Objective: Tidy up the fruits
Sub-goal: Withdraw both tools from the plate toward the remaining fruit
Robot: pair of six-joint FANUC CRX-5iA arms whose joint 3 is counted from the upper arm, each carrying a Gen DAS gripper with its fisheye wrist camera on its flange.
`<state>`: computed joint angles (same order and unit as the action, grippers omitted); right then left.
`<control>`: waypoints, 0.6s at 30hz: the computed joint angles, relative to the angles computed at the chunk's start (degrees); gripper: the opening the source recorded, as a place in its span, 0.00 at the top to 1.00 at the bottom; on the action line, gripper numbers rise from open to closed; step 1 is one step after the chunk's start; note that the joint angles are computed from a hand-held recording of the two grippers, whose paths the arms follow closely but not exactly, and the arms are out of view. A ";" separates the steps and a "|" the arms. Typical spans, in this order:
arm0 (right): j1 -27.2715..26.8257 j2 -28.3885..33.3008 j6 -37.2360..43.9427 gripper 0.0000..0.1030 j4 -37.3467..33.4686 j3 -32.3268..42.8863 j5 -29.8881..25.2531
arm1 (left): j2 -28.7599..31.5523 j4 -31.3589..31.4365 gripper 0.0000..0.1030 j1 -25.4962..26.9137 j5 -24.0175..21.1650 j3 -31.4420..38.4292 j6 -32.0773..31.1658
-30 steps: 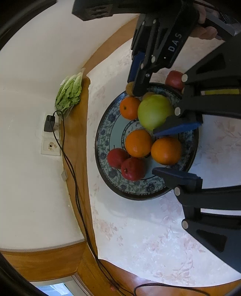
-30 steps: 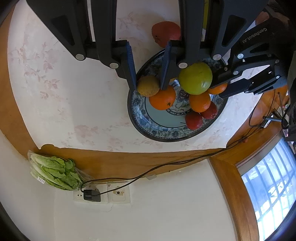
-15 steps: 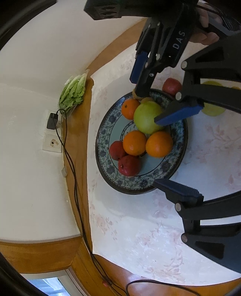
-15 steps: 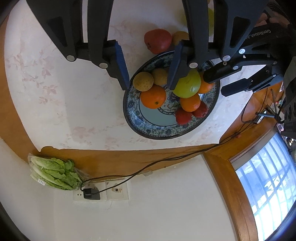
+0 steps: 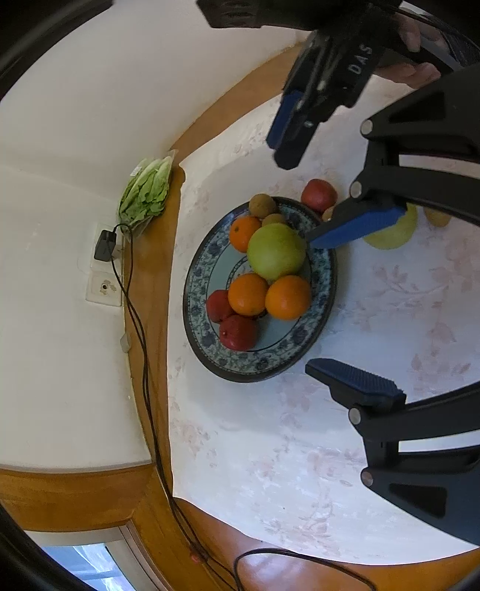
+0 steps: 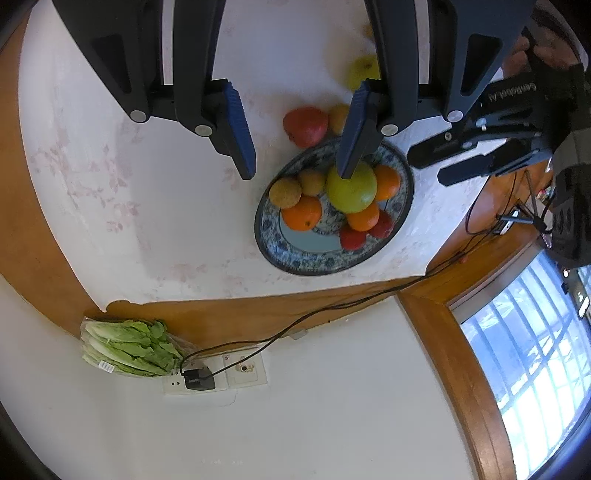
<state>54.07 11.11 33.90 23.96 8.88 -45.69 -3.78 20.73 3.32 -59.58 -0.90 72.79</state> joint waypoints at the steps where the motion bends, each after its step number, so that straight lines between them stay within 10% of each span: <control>1: 0.40 -0.12 0.19 0.55 -0.20 0.11 -0.94 | -0.31 0.08 0.36 0.12 -0.06 -0.23 0.00; 18: 4.39 -4.57 -5.81 0.54 1.61 -5.50 -3.81 | -2.97 2.23 0.36 0.09 -2.79 -3.25 -0.31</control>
<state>58.47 6.54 28.09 25.57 3.38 -49.50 -6.75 22.96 3.41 -62.37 -4.16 72.48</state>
